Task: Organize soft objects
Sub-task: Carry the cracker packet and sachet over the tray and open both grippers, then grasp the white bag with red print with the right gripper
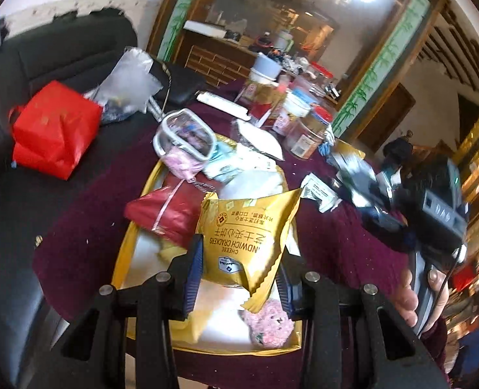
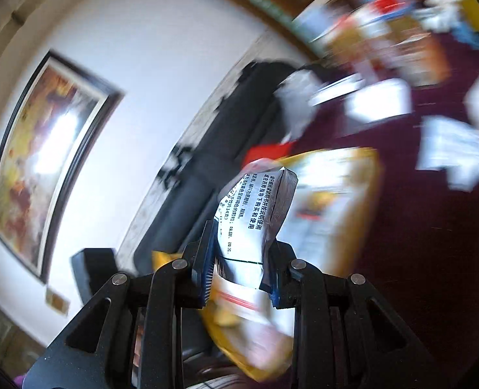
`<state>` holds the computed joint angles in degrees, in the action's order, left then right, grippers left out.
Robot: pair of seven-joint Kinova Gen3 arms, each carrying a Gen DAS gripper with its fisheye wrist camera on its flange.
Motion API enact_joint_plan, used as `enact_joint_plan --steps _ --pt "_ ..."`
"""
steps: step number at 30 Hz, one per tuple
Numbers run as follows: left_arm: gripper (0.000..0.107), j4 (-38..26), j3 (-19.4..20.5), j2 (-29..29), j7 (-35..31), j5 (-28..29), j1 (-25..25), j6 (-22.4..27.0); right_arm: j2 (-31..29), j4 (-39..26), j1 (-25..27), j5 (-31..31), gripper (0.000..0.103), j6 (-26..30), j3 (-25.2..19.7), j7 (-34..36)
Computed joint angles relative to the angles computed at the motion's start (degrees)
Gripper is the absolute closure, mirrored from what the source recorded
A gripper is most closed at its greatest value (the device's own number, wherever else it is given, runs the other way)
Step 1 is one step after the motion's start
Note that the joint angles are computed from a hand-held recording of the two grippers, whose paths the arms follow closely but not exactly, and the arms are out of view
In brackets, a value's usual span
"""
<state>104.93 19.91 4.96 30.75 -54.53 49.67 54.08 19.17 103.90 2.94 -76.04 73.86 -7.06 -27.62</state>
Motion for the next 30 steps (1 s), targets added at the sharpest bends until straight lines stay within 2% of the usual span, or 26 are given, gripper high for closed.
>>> enact_joint_plan --steps 2,3,5,6,8,11,12,15,18,19,21,23,24,27,28,30 --pt "0.064 1.73 0.46 -0.74 0.29 0.04 -2.15 -3.41 -1.43 -2.32 -5.31 1.79 0.072 -4.66 0.17 -4.01" --pt "0.064 2.0 -0.7 -0.66 0.46 0.94 -1.69 -3.72 -1.41 -4.04 -7.96 3.95 0.067 -6.99 0.13 -6.34" --pt "0.06 2.78 -0.72 -1.05 -0.5 2.76 -2.26 -4.55 -0.72 -6.51 -13.27 8.59 0.043 -11.65 0.63 -11.0" --pt "0.06 3.93 -0.45 -1.78 -1.37 4.56 -3.41 -6.22 -0.61 -6.68 -15.53 10.85 0.043 -13.98 1.4 -13.13" --pt "0.059 5.35 -0.55 -2.58 -1.39 6.52 -3.88 -7.95 -1.42 -5.82 -16.85 12.57 0.043 -16.47 2.14 -14.6" --pt "0.059 5.23 1.65 -3.28 -3.39 7.58 -5.0 -6.95 -3.44 -3.01 -11.28 8.68 0.043 -14.94 0.33 -10.02" --pt "0.059 4.08 3.07 -3.21 -4.53 7.54 -5.09 -4.91 -3.81 -2.17 -8.62 6.97 0.043 -13.13 0.02 -7.69" --pt "0.058 1.03 3.82 -2.45 -4.58 3.91 -1.13 2.08 -6.46 1.79 -1.21 2.82 0.043 -11.02 -0.24 -0.92" --pt "0.045 -2.13 1.58 -1.42 -3.82 -3.08 6.22 8.92 -7.81 4.85 4.79 -0.15 0.042 -7.15 4.45 4.22" --pt "0.039 -2.85 0.32 -0.55 -3.17 -5.24 8.54 10.7 -7.55 5.21 6.84 -0.93 0.039 -6.03 6.17 4.86" --pt "0.035 -4.66 -1.09 1.67 -3.99 -6.75 9.99 12.4 -7.25 6.42 11.03 -2.13 0.037 -5.23 9.4 4.63" --pt "0.035 -5.75 -0.07 3.06 -5.37 -5.49 7.19 10.37 -6.03 6.46 14.59 -2.37 0.037 -3.94 11.39 3.59" --pt "0.035 -5.19 -0.16 2.95 -5.14 -5.29 6.14 8.04 -5.33 6.19 16.06 -2.19 0.037 -3.32 11.96 2.92" --pt "0.035 -3.91 3.18 3.61 -2.49 -5.57 0.77 1.05 -2.17 4.74 20.46 -1.61 0.037 -0.58 12.81 0.31" --pt "0.035 -3.96 2.98 3.91 -2.43 -5.73 0.54 -0.61 -1.27 3.54 21.3 -0.54 0.037 -0.52 12.29 -1.97" --pt "0.035 -4.91 4.75 5.07 -4.28 -5.61 -1.63 -4.34 -0.68 1.14 23.45 3.07 0.037 -2.16 8.27 -5.64"
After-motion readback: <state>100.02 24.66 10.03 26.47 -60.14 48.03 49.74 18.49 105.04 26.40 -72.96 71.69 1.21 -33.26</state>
